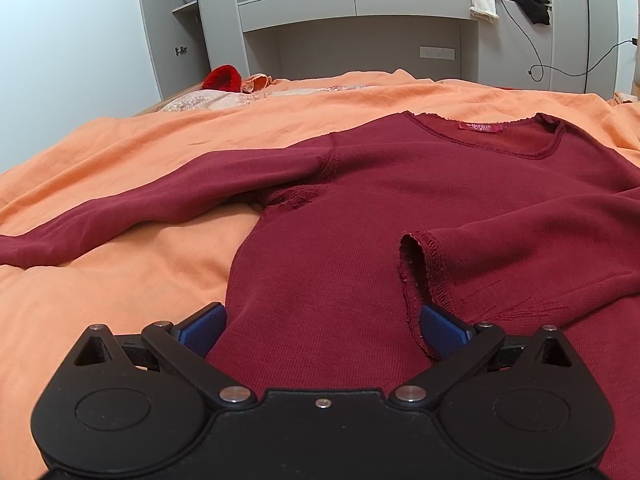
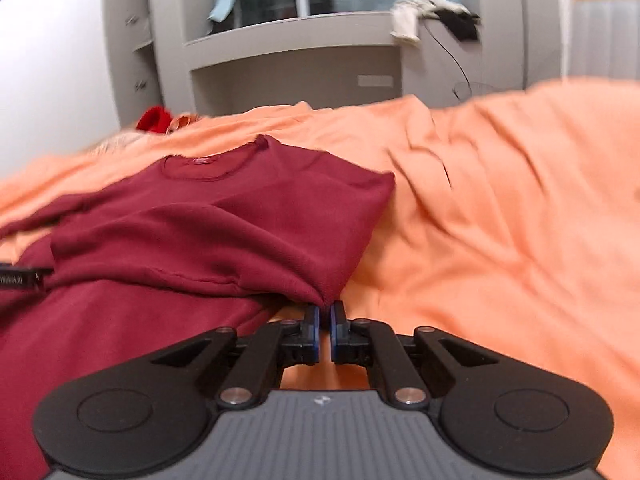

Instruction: Fold small clothes

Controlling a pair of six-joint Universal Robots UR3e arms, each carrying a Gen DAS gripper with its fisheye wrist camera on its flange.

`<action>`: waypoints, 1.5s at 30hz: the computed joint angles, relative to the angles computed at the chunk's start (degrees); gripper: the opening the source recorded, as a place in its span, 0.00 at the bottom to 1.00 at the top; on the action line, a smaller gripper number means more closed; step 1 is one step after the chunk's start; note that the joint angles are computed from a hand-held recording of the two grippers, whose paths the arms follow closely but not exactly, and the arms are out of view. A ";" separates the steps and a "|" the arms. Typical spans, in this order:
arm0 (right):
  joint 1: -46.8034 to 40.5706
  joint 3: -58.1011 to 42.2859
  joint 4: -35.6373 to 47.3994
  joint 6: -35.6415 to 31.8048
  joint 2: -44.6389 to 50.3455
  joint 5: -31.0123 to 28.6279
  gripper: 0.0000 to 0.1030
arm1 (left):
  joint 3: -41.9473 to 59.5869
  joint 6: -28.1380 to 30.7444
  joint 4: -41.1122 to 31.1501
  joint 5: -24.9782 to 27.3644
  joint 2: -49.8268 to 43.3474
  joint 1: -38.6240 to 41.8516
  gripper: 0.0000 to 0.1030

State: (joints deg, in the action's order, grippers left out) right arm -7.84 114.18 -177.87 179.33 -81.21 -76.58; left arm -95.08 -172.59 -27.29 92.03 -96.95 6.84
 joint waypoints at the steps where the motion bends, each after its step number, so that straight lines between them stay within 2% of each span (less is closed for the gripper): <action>1: 0.06 0.68 -1.75 -0.41 0.62 -0.28 0.05 | -0.05 0.00 -0.01 -0.11 0.07 0.07 1.00; 5: -1.86 1.85 -2.82 0.79 -0.13 2.04 0.12 | 0.12 0.02 -0.43 -0.48 0.17 0.30 1.00; 7: -3.87 3.01 -3.63 1.77 -0.99 4.58 0.37 | 0.11 0.04 -0.51 -0.61 0.25 0.35 1.00; 9: -6.25 4.51 -4.96 2.65 -2.03 7.98 0.47 | 0.09 0.06 -0.53 -0.66 0.28 0.40 1.00; 11: -7.18 4.85 -6.25 3.53 -2.35 9.29 0.52 | 0.08 0.06 -0.47 -0.61 0.25 0.38 1.00; 13: -8.05 4.14 -7.44 4.56 -1.81 10.25 0.63 | -0.02 0.24 -0.35 -0.59 0.32 0.43 1.00; 18: -10.88 -4.09 -7.65 11.07 5.25 15.49 0.64 | -0.08 0.33 -0.11 -0.41 0.25 0.33 1.00; 23: -8.49 -21.04 -0.43 14.61 17.53 11.06 0.54 | 0.69 0.17 -0.99 0.23 0.01 -0.13 1.00; 24: -8.27 -23.63 0.79 15.75 19.51 10.93 0.46 | 1.00 0.02 -1.28 0.22 -0.16 -0.17 1.00; 25: -8.45 -25.96 2.20 16.89 21.11 11.99 0.27 | 1.22 -0.02 -1.56 0.12 -0.23 -0.10 1.00; 26: -8.58 -28.01 3.35 17.81 22.59 13.41 0.17 | 1.31 -0.01 -1.76 0.01 -0.21 -0.05 1.00; 27: -8.51 -29.45 4.40 17.85 23.33 13.99 0.08 | 1.39 -0.03 -1.96 -0.23 -0.16 0.12 1.00; 28: -7.70 -30.04 4.06 16.89 23.51 12.31 0.07 | 1.53 -0.07 -2.32 -0.52 -0.07 0.30 1.00; 34: 0.13 -32.68 -5.21 4.40 24.33 -6.15 0.06 | 0.80 0.26 -2.90 -3.15 1.40 1.34 1.00; 37: 6.23 -41.30 -2.27 -5.52 30.32 -19.24 0.06 | -0.38 1.76 -2.36 -4.43 2.76 1.11 1.00; 39: 7.55 -44.56 0.67 -6.54 32.69 -21.65 0.06 | -1.09 2.79 -1.26 -3.62 2.89 0.25 1.00; 41: 7.23 -44.22 1.87 -4.59 32.60 -21.23 0.08 | -0.52 3.09 -1.80 -2.93 2.40 -0.14 1.00; 42: 6.97 -43.14 2.07 -3.21 31.84 -20.80 0.11 | -0.13 2.83 -2.51 -3.28 2.32 0.09 1.00; 44: 6.71 -39.94 0.76 -1.74 29.96 -20.05 0.22 | 0.57 2.17 -4.11 -4.51 2.43 0.87 1.00; 45: 6.51 -38.55 0.47 -1.75 28.89 -20.11 0.40 | 0.74 2.01 -4.65 -5.00 2.51 1.21 1.00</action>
